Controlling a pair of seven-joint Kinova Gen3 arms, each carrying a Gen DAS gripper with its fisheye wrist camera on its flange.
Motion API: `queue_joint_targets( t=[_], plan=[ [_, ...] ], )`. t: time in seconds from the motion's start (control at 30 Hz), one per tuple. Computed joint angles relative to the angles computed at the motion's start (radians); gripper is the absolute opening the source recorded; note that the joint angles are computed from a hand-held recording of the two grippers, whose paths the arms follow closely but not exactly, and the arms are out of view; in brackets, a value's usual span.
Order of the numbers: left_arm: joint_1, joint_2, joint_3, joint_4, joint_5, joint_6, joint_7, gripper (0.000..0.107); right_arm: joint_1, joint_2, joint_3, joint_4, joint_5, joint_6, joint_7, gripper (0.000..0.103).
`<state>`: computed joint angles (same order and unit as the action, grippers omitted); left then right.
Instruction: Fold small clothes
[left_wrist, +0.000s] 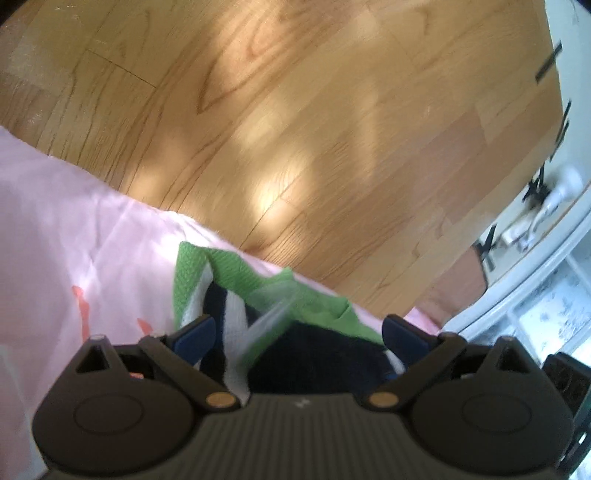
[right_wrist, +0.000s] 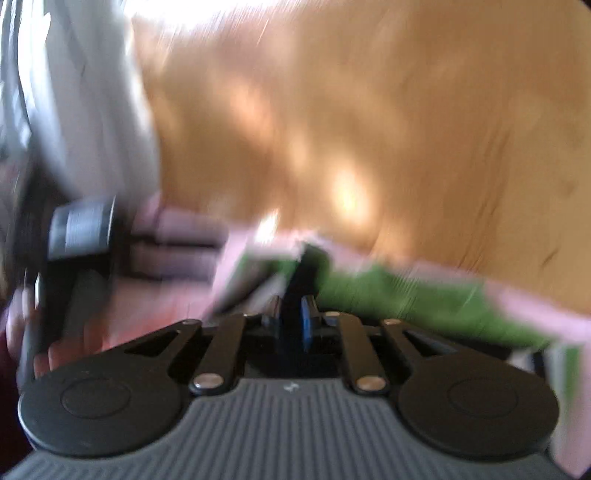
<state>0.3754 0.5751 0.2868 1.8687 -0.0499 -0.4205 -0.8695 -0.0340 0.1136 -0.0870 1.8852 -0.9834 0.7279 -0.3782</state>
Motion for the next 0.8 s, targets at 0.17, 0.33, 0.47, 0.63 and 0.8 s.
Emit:
queue_joint_targets(
  t=[0.17, 0.33, 0.47, 0.63, 0.8],
  plan=[
    [0.092, 0.016, -0.069, -0.083, 0.064, 0.123, -0.082, 0.098, 0.196, -0.05, 0.026, 0.046, -0.187, -0.073, -0.062, 0.038],
    [0.285, 0.022, -0.27, -0.165, 0.227, 0.259, -0.207, 0.071, 0.123, -0.026, 0.192, 0.047, -0.097, -0.216, -0.265, 0.043],
    [0.264, 0.026, -0.246, -0.175, 0.227, 0.289, -0.222, 0.031, 0.168, 0.04, 0.13, 0.021, 0.053, -0.194, -0.375, 0.048],
    [0.303, 0.04, -0.3, -0.214, 0.262, 0.368, -0.25, 0.017, 0.231, 0.032, 0.014, 0.1, 0.004, -0.373, -0.301, 0.009],
    [0.254, 0.029, -0.249, -0.201, 0.243, 0.366, -0.225, 0.021, 0.172, 0.045, 0.043, 0.096, 0.093, -0.422, -0.4, 0.013]
  ],
)
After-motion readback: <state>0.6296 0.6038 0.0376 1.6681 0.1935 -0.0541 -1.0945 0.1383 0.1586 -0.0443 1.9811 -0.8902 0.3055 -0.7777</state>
